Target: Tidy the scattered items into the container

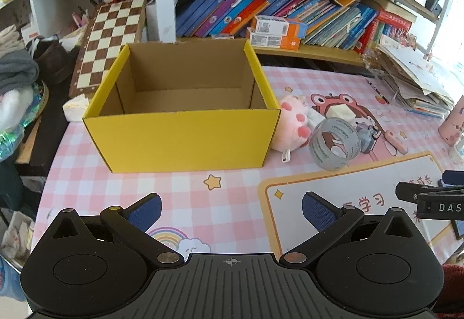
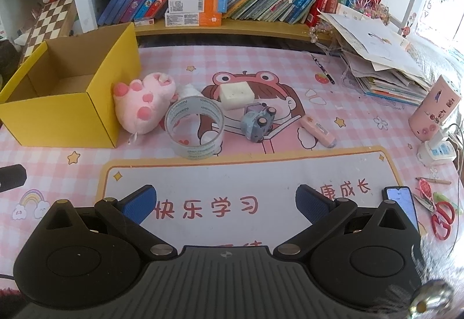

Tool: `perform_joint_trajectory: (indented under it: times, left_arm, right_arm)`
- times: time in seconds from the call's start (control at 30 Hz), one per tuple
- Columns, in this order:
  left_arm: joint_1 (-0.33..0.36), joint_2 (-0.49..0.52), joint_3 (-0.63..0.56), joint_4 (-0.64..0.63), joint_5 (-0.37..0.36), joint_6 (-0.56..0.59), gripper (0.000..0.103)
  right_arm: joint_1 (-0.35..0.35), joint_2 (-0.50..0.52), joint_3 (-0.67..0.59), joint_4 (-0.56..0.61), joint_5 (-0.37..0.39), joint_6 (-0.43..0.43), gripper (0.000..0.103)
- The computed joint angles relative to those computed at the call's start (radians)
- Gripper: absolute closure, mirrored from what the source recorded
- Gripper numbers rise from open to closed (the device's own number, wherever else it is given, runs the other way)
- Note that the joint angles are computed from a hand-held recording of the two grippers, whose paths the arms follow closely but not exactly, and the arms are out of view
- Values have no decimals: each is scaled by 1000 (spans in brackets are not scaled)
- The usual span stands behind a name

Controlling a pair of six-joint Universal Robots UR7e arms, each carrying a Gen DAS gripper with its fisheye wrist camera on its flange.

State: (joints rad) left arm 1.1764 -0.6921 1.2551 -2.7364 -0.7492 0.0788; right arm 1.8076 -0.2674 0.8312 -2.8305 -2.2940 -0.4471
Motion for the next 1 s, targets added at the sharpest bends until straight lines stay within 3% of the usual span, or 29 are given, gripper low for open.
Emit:
perform_joint_trajectory:
  times: [0.27,0.43,1.0]
  left_arm:
    - [7,6,-22,73,-43,-3,0]
    - [15,-6,-21,106,-47,-110,0]
    - [-3,6,-18,22,-44,19,0]
  right_arm:
    - [-5,7,-18,40,-12,20,0]
    - [-7,-6,2,18,-4,24,0]
    - [-3,-7,-1,0,19,-2,0]
